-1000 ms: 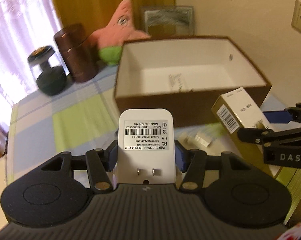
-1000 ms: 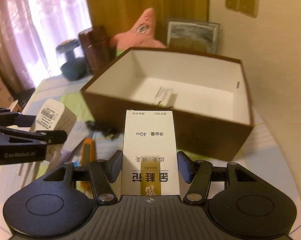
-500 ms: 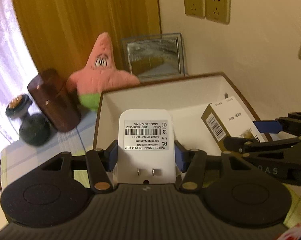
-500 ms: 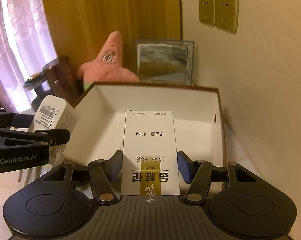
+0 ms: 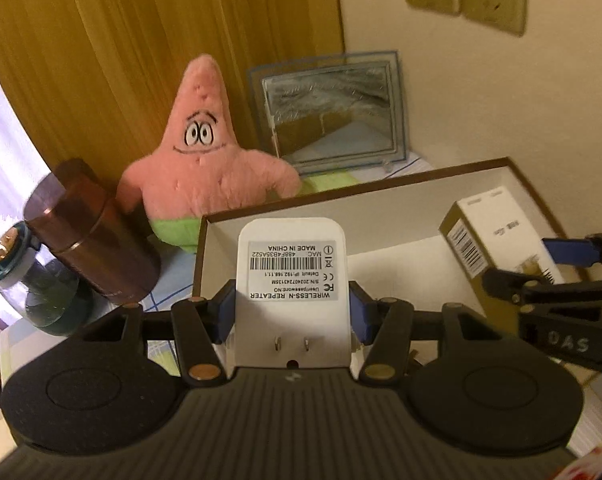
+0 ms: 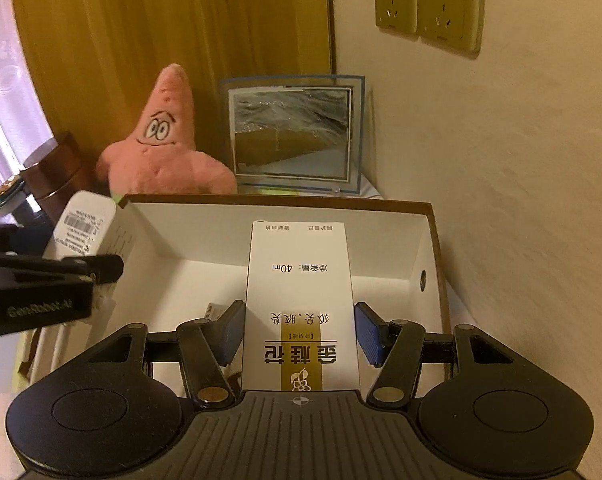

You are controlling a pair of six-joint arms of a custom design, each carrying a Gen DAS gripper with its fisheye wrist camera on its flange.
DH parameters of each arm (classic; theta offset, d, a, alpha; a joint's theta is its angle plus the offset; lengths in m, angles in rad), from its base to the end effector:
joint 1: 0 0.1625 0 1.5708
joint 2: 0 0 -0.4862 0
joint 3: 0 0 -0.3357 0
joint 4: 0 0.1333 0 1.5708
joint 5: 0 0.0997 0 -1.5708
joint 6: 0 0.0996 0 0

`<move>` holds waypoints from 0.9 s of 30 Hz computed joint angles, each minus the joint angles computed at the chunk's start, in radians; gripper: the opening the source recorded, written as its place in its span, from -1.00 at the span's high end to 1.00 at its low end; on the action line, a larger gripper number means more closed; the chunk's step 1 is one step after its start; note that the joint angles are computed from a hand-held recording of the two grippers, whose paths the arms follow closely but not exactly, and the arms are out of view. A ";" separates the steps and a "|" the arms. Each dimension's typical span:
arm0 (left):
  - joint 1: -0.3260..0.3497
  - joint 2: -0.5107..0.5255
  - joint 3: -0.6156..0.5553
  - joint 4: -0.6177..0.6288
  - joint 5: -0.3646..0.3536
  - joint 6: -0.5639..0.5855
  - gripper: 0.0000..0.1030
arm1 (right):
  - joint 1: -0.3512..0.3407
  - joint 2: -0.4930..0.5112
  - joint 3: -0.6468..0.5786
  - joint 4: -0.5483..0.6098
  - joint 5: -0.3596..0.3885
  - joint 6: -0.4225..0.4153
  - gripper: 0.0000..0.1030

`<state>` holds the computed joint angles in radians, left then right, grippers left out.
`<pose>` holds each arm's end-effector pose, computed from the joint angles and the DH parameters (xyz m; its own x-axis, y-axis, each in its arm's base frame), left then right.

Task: Organize rigid objects
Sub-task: 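Lower both items into the brown box and open both grippers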

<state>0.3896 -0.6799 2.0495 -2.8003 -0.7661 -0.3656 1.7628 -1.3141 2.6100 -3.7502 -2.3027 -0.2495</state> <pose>-0.4163 -0.3926 0.0570 -0.4865 0.5002 -0.7163 0.7946 0.5942 -0.1247 0.1295 -0.3162 0.3397 -0.7732 0.2000 0.6017 -0.3220 0.6937 -0.6443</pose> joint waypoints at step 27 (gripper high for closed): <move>0.130 0.121 -0.139 0.086 -0.050 0.027 -0.01 | -0.152 0.096 -0.034 0.015 0.007 0.020 -0.06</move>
<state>0.5201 -0.5592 1.9108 -2.7140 -0.8158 -0.3385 1.6104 -1.2180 2.5763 -3.7354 -2.2953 -0.2298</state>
